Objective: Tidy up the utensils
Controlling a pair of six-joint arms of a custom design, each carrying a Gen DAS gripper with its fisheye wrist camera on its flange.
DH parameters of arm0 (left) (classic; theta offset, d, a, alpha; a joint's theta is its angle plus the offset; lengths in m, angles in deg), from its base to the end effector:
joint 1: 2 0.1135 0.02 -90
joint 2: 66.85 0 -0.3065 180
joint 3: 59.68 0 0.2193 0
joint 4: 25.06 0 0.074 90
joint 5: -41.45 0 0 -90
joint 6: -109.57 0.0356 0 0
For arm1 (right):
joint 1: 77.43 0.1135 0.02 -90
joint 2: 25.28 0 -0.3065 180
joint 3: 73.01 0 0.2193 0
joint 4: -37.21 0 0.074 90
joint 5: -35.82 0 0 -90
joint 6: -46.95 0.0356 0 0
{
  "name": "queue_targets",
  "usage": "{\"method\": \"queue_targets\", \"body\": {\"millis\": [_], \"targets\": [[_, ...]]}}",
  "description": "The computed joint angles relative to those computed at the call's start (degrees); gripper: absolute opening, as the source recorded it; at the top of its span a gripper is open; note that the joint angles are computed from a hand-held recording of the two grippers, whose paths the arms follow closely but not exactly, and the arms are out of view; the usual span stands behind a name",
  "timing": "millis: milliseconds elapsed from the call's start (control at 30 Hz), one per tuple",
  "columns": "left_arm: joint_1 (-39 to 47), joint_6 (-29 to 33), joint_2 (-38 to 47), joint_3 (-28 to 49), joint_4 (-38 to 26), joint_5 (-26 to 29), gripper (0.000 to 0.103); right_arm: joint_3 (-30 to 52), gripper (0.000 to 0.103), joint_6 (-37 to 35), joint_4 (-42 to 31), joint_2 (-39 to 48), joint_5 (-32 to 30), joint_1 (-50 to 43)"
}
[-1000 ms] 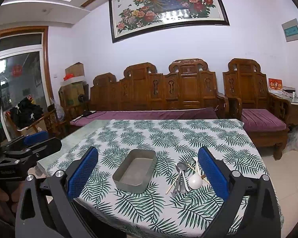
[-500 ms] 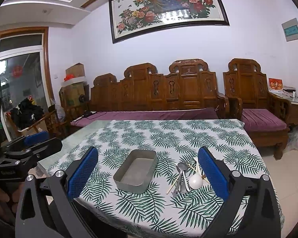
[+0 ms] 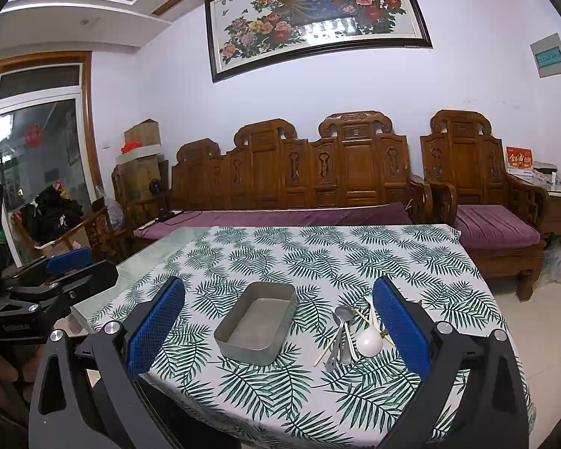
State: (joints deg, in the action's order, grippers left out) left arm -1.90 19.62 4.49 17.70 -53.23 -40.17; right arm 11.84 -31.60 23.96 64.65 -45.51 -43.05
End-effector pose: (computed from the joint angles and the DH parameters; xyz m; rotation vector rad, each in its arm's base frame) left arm 0.2412 -0.0048 0.3858 0.0954 1.9530 -0.1414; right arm 0.2851 0.1885 0.3662 -0.2763 1.8869 0.4025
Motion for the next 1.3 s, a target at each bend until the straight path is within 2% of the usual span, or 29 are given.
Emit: {"method": "queue_targets", "body": {"millis": [267,533,833,1000,1300], "targets": [[-1.48,0.35,1.96,-0.34,0.01,-1.86,0.096,-0.81,0.100,-0.07,0.77,0.85,-1.01,-1.33],[-0.95,-0.05,6.61,-1.02,1.39,-1.47,0.096,-1.56,0.099,-0.25,1.74,3.77,-2.48,-4.12],[-0.68,0.58,12.89,-0.43,2.91,-1.31,0.096,0.16,0.080,-0.52,1.65,10.20,-6.32,-8.17],[-0.84,1.57,16.78,1.11,3.12,-0.43,0.096,3.48,0.067,-1.14,0.26,14.76,-7.39,-10.17],[-2.51,3.87,24.46,4.04,3.40,0.51,0.095,11.62,0.057,-1.74,-3.00,23.06,-9.36,-15.26]]}}
